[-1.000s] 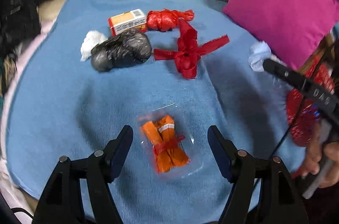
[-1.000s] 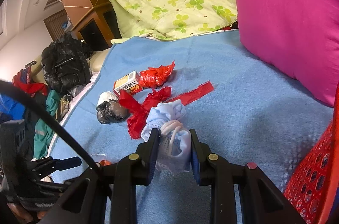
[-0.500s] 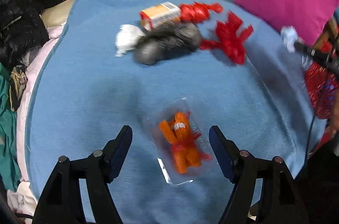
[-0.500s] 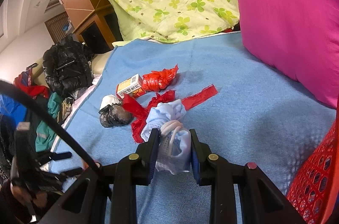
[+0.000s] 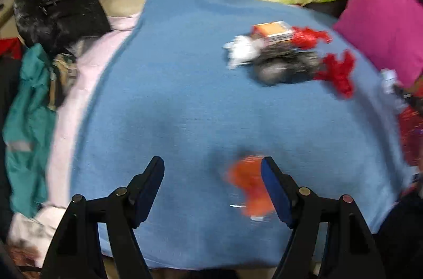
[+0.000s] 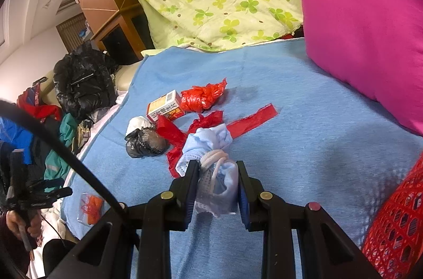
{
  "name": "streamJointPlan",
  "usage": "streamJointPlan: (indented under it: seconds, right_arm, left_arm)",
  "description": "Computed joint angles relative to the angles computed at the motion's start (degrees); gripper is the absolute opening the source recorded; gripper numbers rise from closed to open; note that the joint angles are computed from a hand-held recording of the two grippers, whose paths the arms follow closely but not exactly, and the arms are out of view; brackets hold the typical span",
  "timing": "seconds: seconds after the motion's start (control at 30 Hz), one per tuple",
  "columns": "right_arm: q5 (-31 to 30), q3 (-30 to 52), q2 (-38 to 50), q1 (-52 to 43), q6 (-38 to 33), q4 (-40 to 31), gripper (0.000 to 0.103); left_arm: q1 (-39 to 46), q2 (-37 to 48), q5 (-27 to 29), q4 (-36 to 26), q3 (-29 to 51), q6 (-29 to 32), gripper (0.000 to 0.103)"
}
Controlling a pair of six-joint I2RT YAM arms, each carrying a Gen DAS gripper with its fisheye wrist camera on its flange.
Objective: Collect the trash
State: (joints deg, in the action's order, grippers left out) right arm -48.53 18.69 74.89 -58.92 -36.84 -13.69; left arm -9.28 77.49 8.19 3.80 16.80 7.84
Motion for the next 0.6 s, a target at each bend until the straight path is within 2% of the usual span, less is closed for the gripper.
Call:
streamJointPlan:
  seconds: [0.1, 0.27, 0.33, 0.37, 0.4, 0.43, 0.5, 0.6]
  right_arm:
    - [0.1, -0.8, -1.4, 0.7, 0.2, 0.2, 0.029]
    - [-0.7, -0.5, -1.7, -0.2, -0.3, -0.7, 0.029]
    - [-1.0, -0.2, -1.3, -0.9, -1.1, -1.2, 0.029]
    - [-1.1, 0.1, -1.1, -1.2, -1.4, -1.6, 0.029]
    - [-1.3, 0.2, -1.0, -1.6, -1.8, -1.9, 0.029]
    - [-1.4, 0.3, -1.0, -1.9, -2.0, -2.1, 0.029]
    - [-1.5, 0.6, -0.6, -2.2, -2.1, -2.2, 0.029]
    - [-1.6, 0.8, -0.5, -2.6, -1.9, -2.3, 0.029]
  left_arm:
    - [-7.4, -1.6, -4.7, -0.4, -1.8, -6.6, 0.076]
    - [-15.0, 7.7, -10.8, 6.6, -2.1, -14.3, 0.076]
    - [-13.4, 11.9, -8.7, 9.4, -2.0, -15.4, 0.076]
    - [-11.7, 13.8, -6.1, 11.1, -2.1, -15.3, 0.071]
    - [-10.3, 14.6, -3.9, 11.9, -2.2, -15.2, 0.055]
    - [-8.7, 16.4, -1.6, 12.3, -1.6, -14.7, 0.050]
    - [-8.1, 18.4, -0.5, 15.5, -1.7, -15.0, 0.050]
    - [-10.4, 20.2, -2.0, 17.6, 0.2, -15.2, 0.049]
